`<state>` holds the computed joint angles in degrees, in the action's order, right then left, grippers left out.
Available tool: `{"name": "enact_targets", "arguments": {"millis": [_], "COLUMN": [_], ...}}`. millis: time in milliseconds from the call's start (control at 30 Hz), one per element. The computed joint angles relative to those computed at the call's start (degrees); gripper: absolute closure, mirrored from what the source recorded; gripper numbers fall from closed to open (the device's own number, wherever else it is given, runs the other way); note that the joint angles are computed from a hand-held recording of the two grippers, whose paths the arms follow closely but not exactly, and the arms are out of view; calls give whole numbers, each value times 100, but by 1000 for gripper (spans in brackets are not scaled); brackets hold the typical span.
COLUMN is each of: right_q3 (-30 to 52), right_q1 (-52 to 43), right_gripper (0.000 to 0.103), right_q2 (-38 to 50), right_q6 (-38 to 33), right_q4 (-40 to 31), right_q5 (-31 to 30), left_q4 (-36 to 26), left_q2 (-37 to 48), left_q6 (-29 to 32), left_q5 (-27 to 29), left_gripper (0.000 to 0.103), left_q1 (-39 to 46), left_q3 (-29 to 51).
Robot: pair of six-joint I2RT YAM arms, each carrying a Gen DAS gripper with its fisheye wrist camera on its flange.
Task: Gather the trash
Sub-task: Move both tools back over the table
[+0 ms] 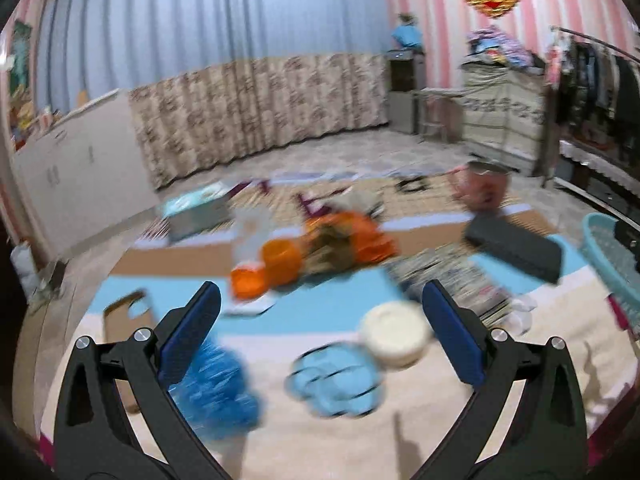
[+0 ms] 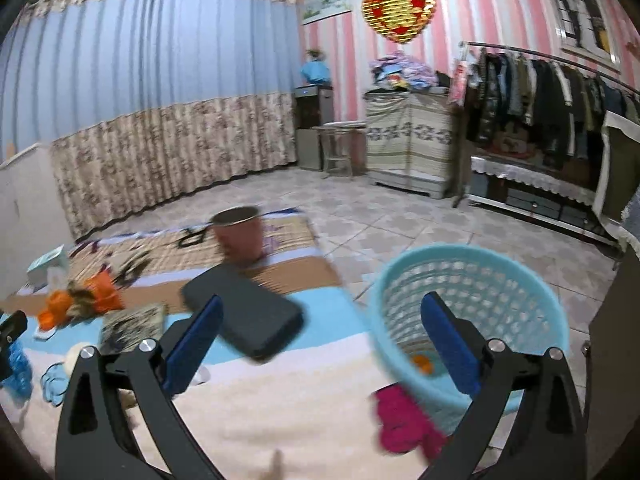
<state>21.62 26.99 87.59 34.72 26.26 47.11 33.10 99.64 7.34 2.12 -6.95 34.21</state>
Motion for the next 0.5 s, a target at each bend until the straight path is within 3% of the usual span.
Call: {"name": "enact_targets", "arguments": {"millis": [300,400,500], "right_q3": [919,1089,1165], "right_q1": [1157,1315,1341], "right_gripper": [6,6,6], "right_q2": [1155,1422,1471], "right_q6": [309,416,498], "right_q4": [-324,-346,-458], "right_q5": [348,326,219], "left_q4": [312,-25,-389], "left_q2": [618,805,928], "left_q6": [278,188,41], "left_q5": [344,541,933], "left_gripper": [6,6,15], "left_q1": [996,1167,1367], "left_q3": [22,229,471]}}
